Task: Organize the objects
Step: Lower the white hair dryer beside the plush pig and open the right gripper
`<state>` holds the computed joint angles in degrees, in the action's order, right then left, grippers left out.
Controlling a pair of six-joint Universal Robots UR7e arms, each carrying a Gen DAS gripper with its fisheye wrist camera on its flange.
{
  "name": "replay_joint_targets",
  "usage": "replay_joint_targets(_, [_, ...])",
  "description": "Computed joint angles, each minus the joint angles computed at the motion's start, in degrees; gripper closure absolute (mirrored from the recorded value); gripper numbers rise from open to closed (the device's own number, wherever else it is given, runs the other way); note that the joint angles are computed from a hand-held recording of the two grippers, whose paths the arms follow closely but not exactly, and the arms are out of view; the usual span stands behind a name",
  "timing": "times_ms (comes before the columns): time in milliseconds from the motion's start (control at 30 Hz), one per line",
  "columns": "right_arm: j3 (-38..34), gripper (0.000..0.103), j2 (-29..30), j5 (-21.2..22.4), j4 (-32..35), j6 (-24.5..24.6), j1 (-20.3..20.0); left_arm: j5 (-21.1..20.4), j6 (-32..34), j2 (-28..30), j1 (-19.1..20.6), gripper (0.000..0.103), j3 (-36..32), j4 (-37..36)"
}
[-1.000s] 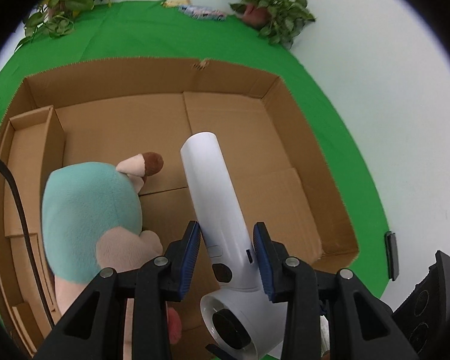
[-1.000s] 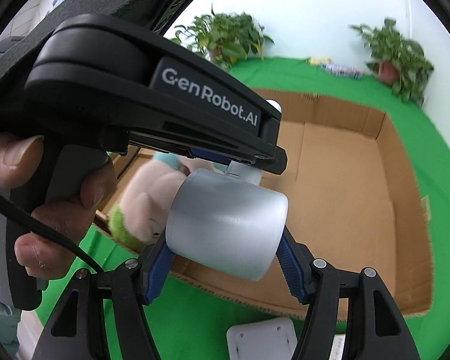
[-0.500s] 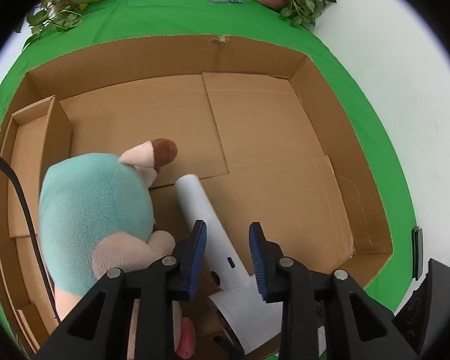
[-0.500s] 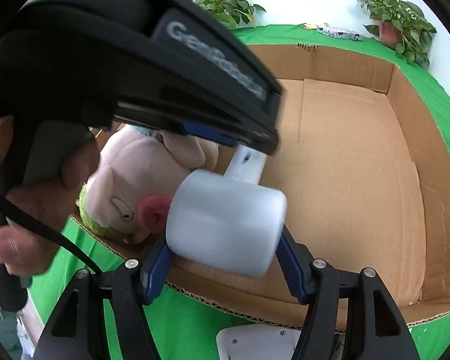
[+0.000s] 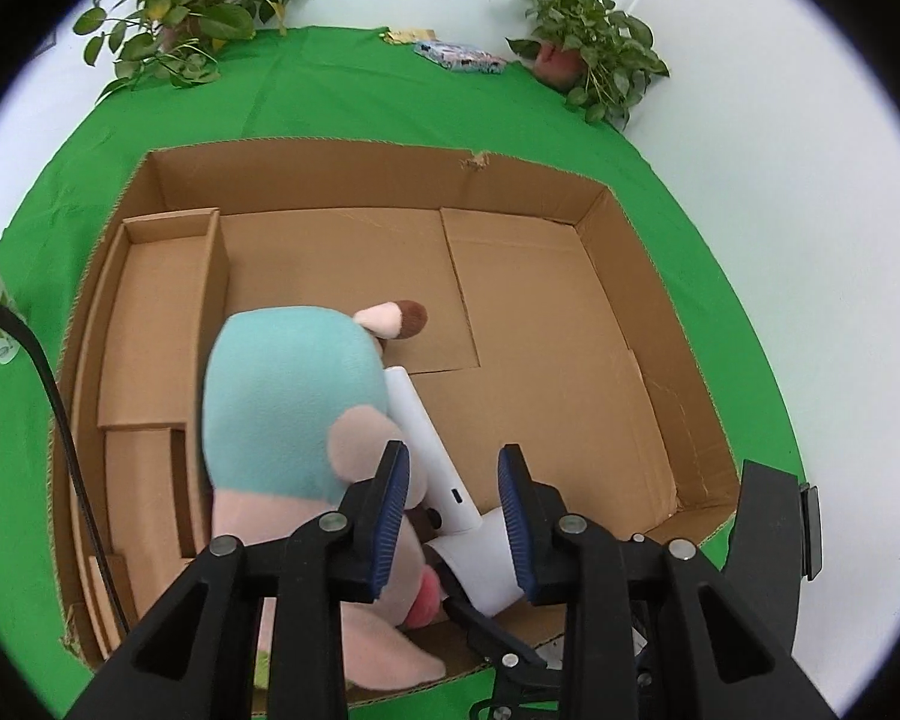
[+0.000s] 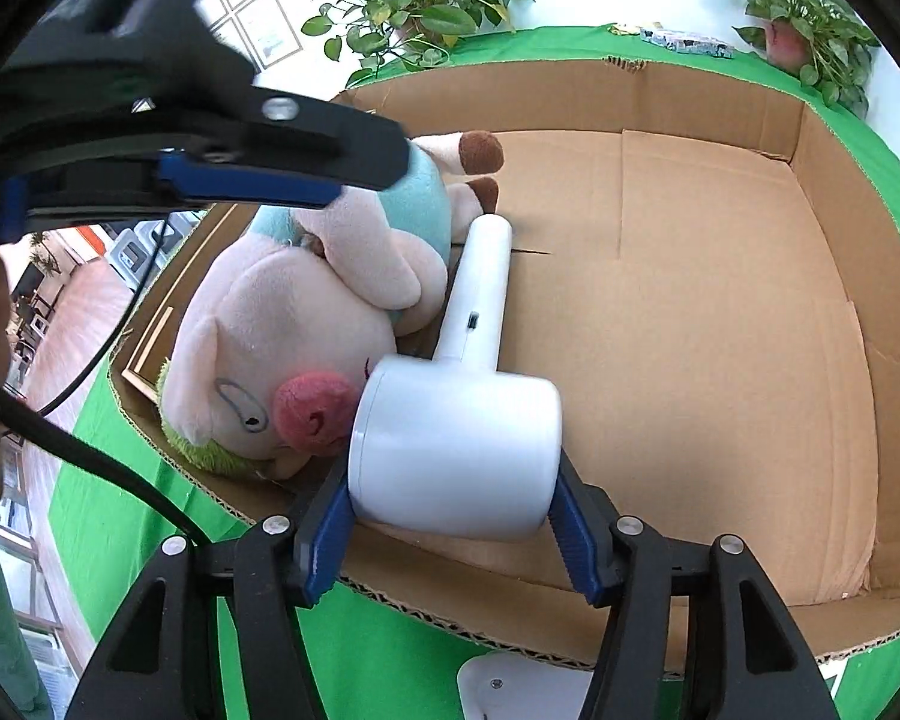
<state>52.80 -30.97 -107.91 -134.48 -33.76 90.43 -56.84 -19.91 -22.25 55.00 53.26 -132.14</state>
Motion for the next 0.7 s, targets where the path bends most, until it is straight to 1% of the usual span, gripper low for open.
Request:
replay_joint_targets(67, [-0.2, 0.043, -0.3, 0.4, 0.0, 0.7, 0.3, 0.8, 0.5, -1.0, -0.1, 0.073, 1.9, -1.3])
replay_joint_targets(100, [1.8, 0.041, -1.1, 1.0, -1.0, 0.9, 0.5, 1.2, 0.7, -1.5, -0.2, 0.073, 2.9, -2.1])
replay_joint_targets(133, [2.2, 0.040, -1.5, 1.7, -1.4, 0.9, 0.7, 1.3, 0.9, -2.2, -0.3, 0.073, 4.0, -2.7])
replay_joint_targets(200, [2.1, 0.040, -1.6, 1.8, -1.4, 1.0, 1.0, 1.7, 1.2, -3.4, -0.4, 0.073, 6.4, -4.4])
replay_joint_targets(267, [2.7, 0.046, -1.7, -0.1, -0.9, 2.4, 1.4, 2.0, 1.3, -4.3, -0.5, 0.073, 8.0, -5.8])
replay_joint_targets(300, [2.8, 0.047, -1.4, 0.9, -2.9, 2.3, 0.6, 2.1, 1.0, -4.8, -0.4, 0.073, 8.9, -6.4])
replay_joint_targets(333, [5.3, 0.047, -3.1, -0.3, -2.5, 2.2, 0.2, 2.0, 0.8, -5.2, -0.4, 0.073, 9.5, -6.8])
replay_joint_targets(367, [9.2, 0.047, -5.5, -0.5, -2.9, 2.2, -0.4, 2.0, 0.8, -5.6, -0.3, 0.073, 10.3, -7.3])
replay_joint_targets(400, [10.6, 0.047, -6.0, -0.5, -4.7, 2.7, -0.3, 2.1, 0.7, -6.1, -0.4, 0.073, 11.4, -7.9])
replay_joint_targets(500, [10.4, 0.047, -6.0, -0.8, -4.3, 3.7, -0.1, 2.0, 0.7, -6.2, -0.2, 0.073, 12.2, -8.9])
replay_joint_targets(633, [12.4, 0.046, -6.9, -0.6, -5.3, 4.0, -0.2, 1.5, 0.7, -7.5, 0.1, 0.073, 14.8, -10.5])
replay_joint_targets(667, [10.7, 0.045, -5.6, -1.1, -5.1, 3.8, -0.2, 1.3, 0.3, -7.6, 0.3, 0.073, 15.1, -10.5])
replay_joint_targets(700, [10.7, 0.044, -5.4, -1.4, -5.3, 3.8, -0.1, 1.0, 0.2, -7.9, 0.5, 0.073, 15.7, -10.9])
